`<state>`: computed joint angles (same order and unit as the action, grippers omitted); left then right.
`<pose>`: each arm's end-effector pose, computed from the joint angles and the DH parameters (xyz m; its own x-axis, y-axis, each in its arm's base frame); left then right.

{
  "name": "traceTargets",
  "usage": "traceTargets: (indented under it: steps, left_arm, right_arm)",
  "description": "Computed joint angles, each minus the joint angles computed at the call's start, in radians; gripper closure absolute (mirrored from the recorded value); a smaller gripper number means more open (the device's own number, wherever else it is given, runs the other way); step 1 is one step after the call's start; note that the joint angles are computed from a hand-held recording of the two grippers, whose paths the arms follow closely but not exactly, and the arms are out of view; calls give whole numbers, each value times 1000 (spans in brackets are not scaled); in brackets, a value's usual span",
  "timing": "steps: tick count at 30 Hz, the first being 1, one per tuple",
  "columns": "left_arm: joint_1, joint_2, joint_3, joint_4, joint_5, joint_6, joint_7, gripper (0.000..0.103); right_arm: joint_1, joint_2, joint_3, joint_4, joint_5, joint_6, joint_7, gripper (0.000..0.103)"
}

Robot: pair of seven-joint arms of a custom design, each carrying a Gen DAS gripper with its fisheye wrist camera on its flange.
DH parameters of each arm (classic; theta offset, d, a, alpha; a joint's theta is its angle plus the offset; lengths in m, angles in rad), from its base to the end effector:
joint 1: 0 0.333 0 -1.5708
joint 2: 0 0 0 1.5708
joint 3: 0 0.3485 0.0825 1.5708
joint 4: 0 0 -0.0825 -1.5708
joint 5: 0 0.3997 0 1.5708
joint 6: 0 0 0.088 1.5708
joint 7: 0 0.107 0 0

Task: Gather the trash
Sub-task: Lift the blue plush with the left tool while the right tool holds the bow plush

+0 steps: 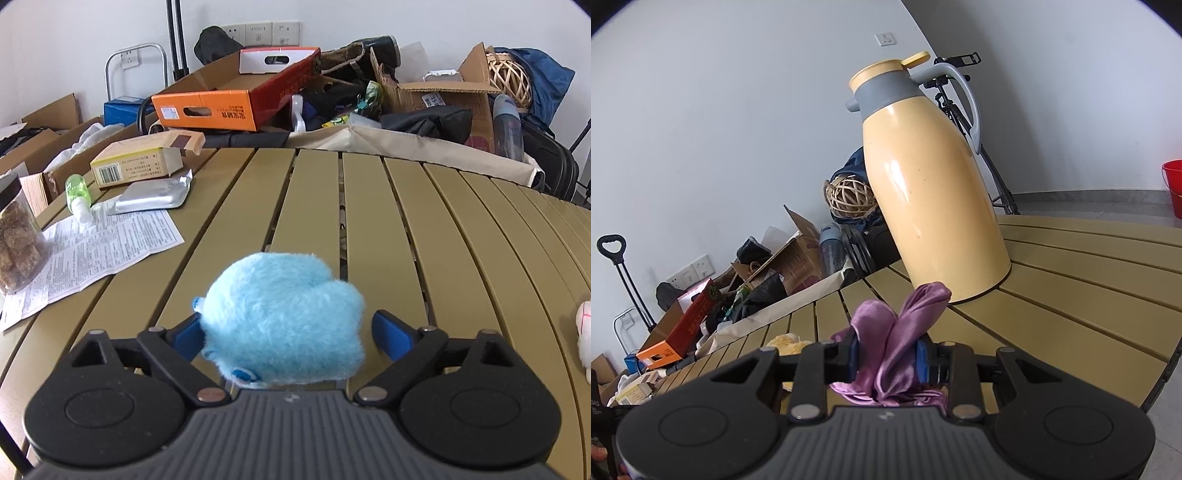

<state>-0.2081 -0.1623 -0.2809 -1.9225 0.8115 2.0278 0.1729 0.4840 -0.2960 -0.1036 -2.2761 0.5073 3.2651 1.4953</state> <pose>0.5010 -0.2325 0.6317 0.5948 -0.8037 -0.0202 -0.5412 -0.3817 -0.7493 0.4850 0.1335 0.6473 0.1734 -0.8965 -0.4077 -0.3949 0.3159 -0.8627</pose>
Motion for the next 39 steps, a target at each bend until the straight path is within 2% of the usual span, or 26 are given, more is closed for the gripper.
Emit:
traceTargets:
  steps: [3, 7, 11, 24, 35, 39]
  left_arm:
    - [-1, -3, -5, -4, 20, -2, -8, 26]
    - [-2, -9, -6, -11, 27, 9, -5, 30]
    - [-6, -5, -14, -6, 46, -6, -4, 30]
    - [-33, -54, -55, -13, 109, -63, -36, 30]
    - [-83, -93, -130, 34, 165, -145, -70, 30]
    - [-107, -98, -160, 64, 178, -186, -63, 30]
  right_arm:
    - [13, -2, -12, 0, 1, -1, -4, 75]
    - [34, -5, -32, -2, 4, 2, -13, 75]
    - [64, -8, -59, -3, 8, 6, -23, 75]
    - [253, -44, -212, -12, 15, 24, -80, 75]
    - [450, -128, -360, -32, -32, 54, -110, 75]
    - [487, -162, -381, -44, -60, 53, -112, 75]
